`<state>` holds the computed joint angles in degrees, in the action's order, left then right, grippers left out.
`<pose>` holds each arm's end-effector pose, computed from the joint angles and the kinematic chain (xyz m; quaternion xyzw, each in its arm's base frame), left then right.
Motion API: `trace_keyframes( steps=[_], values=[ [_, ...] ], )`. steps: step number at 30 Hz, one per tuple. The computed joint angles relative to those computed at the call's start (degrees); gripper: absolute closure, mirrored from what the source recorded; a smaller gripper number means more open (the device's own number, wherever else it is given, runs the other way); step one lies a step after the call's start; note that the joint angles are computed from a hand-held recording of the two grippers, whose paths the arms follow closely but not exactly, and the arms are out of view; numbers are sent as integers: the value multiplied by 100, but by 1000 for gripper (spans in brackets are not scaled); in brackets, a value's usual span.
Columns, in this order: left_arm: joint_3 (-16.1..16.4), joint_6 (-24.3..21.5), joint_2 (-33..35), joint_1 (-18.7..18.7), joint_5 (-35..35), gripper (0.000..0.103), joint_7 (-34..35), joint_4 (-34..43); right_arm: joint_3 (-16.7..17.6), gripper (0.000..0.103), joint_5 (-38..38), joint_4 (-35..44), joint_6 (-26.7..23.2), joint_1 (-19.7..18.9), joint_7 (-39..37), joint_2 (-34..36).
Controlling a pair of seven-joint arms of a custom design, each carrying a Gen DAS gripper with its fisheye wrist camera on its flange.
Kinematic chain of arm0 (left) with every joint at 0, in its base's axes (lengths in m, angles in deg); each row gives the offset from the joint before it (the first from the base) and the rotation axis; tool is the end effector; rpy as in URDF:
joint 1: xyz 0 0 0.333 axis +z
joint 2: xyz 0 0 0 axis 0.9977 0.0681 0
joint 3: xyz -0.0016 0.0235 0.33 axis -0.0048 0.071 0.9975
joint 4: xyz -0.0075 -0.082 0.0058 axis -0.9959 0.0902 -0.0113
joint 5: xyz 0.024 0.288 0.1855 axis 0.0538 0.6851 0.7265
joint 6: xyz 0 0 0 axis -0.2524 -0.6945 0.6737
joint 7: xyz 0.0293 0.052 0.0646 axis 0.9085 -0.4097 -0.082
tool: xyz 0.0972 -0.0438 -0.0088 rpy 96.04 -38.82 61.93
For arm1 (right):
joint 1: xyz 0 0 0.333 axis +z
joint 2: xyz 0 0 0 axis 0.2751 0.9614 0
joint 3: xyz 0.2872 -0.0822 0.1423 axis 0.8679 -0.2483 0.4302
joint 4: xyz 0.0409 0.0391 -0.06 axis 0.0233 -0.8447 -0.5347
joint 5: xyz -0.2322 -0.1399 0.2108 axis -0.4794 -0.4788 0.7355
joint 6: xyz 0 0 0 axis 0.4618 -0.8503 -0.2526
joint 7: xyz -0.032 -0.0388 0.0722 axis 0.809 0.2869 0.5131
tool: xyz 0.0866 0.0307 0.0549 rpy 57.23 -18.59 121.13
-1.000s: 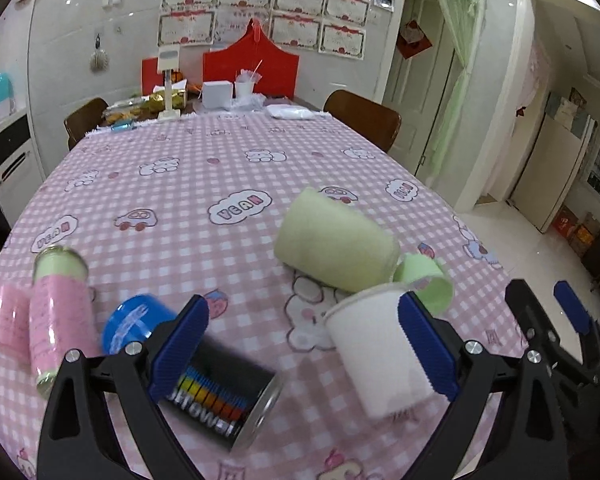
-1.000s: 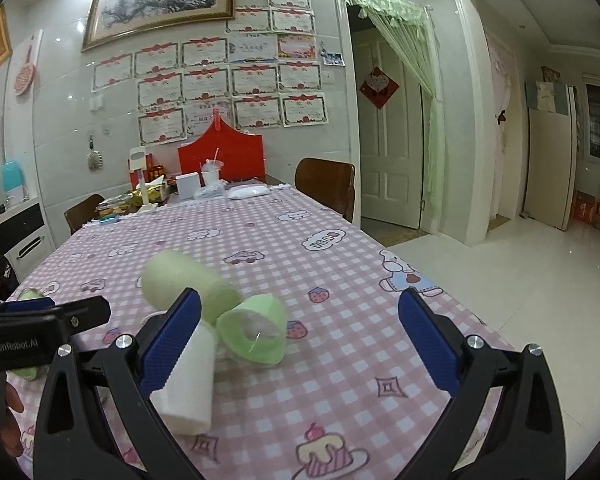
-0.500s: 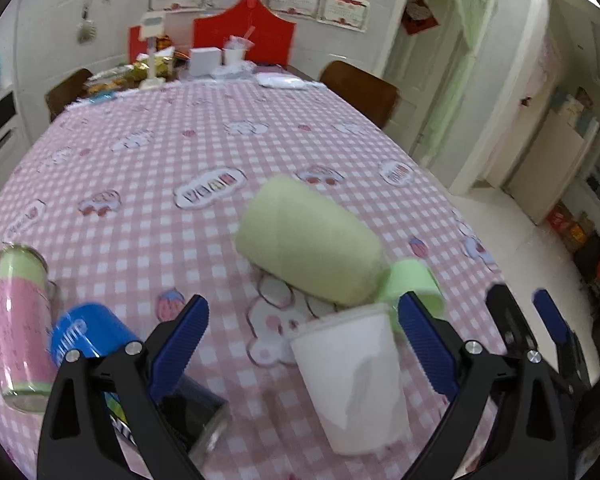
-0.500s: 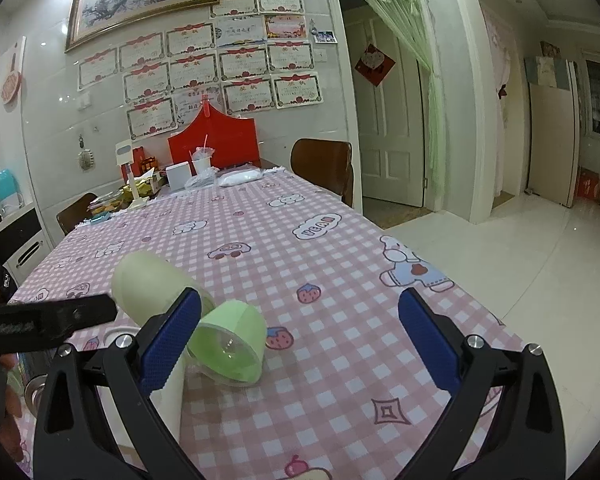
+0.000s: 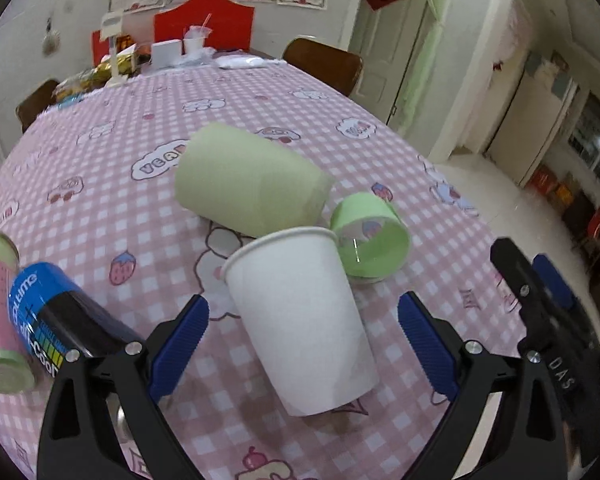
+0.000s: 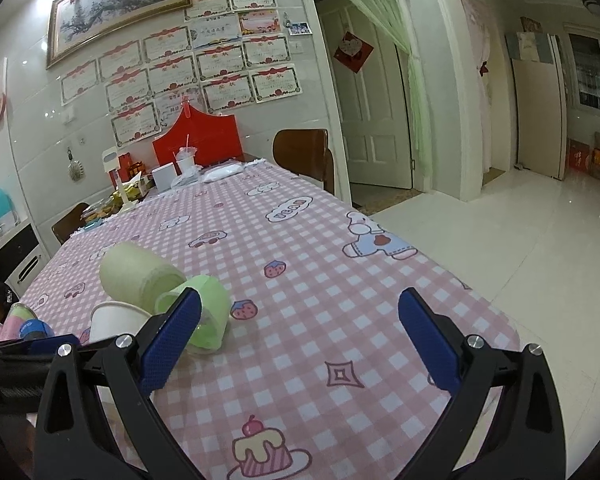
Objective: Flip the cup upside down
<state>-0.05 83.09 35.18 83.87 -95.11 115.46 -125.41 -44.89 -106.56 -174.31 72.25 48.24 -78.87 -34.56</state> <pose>0.7029 -0.1034 0.4688 -0.5800 0.7335 -0.3167 0.1592 0.6164 0.3295 0.4599 -0.4975 0.6880 -0.3548 0.3916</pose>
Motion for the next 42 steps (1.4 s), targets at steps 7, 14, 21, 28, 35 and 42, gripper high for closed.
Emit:
trace_keyframes(
  steps=[7,14,21,28,35,42],
  values=[
    [192,295,-157,-192,333,9,-75,-317,-44,8,-186,-174,104,6,264,-109],
    [386,722,-306,-457,720,12,-95,-680,73,8,-406,-298,62,-55,428,-237],
    [651,444,-54,-665,1218,35,-563,-396,202,8,-377,-337,159,-141,352,-242],
    [283,547,-173,-321,970,36,-293,-613,233,8,-9,-305,457,-190,24,-160],
    [-233,927,-615,134,369,36,730,-1385,188,8,245,-293,566,-13,-287,-136],
    [-748,991,-1011,682,-693,36,2105,-1962,256,8,552,-320,568,135,-650,-152]
  ],
)
